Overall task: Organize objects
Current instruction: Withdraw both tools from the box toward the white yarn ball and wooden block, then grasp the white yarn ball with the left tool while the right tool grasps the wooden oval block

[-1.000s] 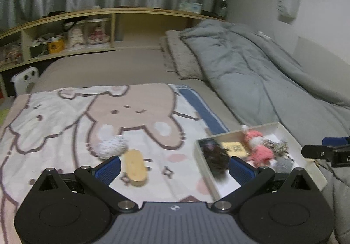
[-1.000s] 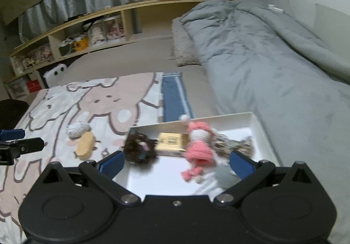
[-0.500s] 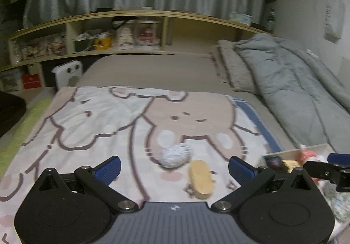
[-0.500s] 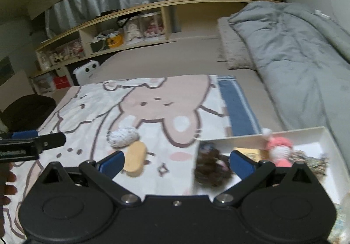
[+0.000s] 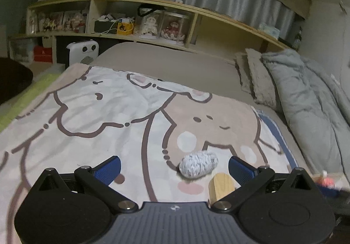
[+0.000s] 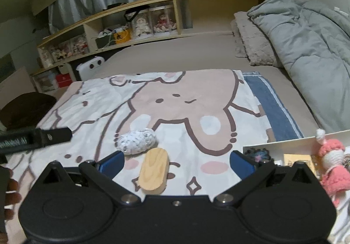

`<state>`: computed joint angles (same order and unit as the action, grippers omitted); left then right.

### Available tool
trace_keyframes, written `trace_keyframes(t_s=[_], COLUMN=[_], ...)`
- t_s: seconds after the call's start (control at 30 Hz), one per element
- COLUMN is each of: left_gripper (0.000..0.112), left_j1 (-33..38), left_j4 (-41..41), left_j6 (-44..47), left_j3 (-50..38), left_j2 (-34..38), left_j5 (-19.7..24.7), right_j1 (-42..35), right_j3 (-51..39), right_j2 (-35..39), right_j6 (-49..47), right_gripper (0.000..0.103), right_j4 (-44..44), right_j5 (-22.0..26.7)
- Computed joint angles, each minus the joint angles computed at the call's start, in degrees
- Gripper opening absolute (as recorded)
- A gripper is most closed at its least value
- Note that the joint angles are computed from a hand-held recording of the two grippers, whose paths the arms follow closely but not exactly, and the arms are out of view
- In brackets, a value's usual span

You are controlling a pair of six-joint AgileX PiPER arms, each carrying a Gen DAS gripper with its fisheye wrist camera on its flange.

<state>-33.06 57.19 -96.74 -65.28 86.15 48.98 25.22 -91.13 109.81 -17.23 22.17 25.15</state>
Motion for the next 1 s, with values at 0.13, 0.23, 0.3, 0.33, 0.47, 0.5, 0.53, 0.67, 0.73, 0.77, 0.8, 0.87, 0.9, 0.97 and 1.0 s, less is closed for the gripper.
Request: trace_keyframes(t_s=[0.13,0.23,0.3,0.33,0.47,0.5,0.53,0.67,0.73,0.77,0.8,0.87,0.9,0.97,1.0], left_gripper=[0.103,0.103,0.103,0.103,0.101,0.100,0.099,0.095,0.092,0.091,0.089,0.086,0.085,0.084,0.083], left_j1=[2.86,6.12,8.42,9.32,11.35,11.71,12.14,13.62,14.37,14.76,15.19,15.82,16.01,16.19,16.22], left_j4=[0.67,-0.07,1.42,1.71,0.37,0.08,-0.63,-5.10,-5.71,-5.44,-4.57,-3.14,-2.96,-3.64,-3.39], left_j6=[1.28,5.24,5.25,5.67,8.17,8.32,8.93,13.03,13.03,12.26,10.86,8.98,8.92,10.23,10.15], left_j3=[-0.18,0.10,1.34,1.38,-0.93,-1.26,-1.79,-3.75,-4.46,-4.68,-4.71,-5.05,-5.31,-5.84,-5.93], left_j2=[2.24,3.26,3.46,3.99,7.74,8.51,9.39,12.58,14.05,14.67,15.28,16.46,17.13,18.40,18.88], left_j5=[-3.55,-9.25,-14.91,-16.82,-20.38,-21.38,-22.37,-24.59,-25.59,-26.53,-27.89,-30.19,-31.15,-32.42,-32.85], right_j1=[1.24,1.15,1.39,1.41,1.88,1.97,2.11,3.19,3.33,3.30,3.23,2.98,2.62,1.93,1.78], right_j3=[0.02,-0.12,-1.43,-1.78,-3.72,-4.31,-4.95,-7.59,-8.77,-9.67,-10.54,-11.63,-11.60,-11.23,-11.32], right_j2=[3.45,5.62,7.16,7.79,10.11,10.74,11.42,14.22,15.43,16.20,16.86,17.69,17.78,17.54,17.40], right_j6=[1.25,-3.62,-3.77,-5.52,-9.28,-10.22,-10.98,-10.76,-10.60,-10.29,-9.86,-9.80,-11.94,-15.07,-15.13], right_gripper=[0.103,0.103,0.102,0.100,0.093,0.092,0.091,0.082,0.077,0.072,0.069,0.055,0.053,0.049,0.049], right_j4=[-0.58,4.66,5.25,7.14,11.63,12.64,13.21,11.13,11.07,10.95,10.64,10.65,12.60,15.14,14.73], right_j5=[-3.34,-4.39,-3.84,-3.93,-3.16,-2.61,-1.96,-0.68,-0.23,0.26,0.90,2.16,2.62,3.52,4.15])
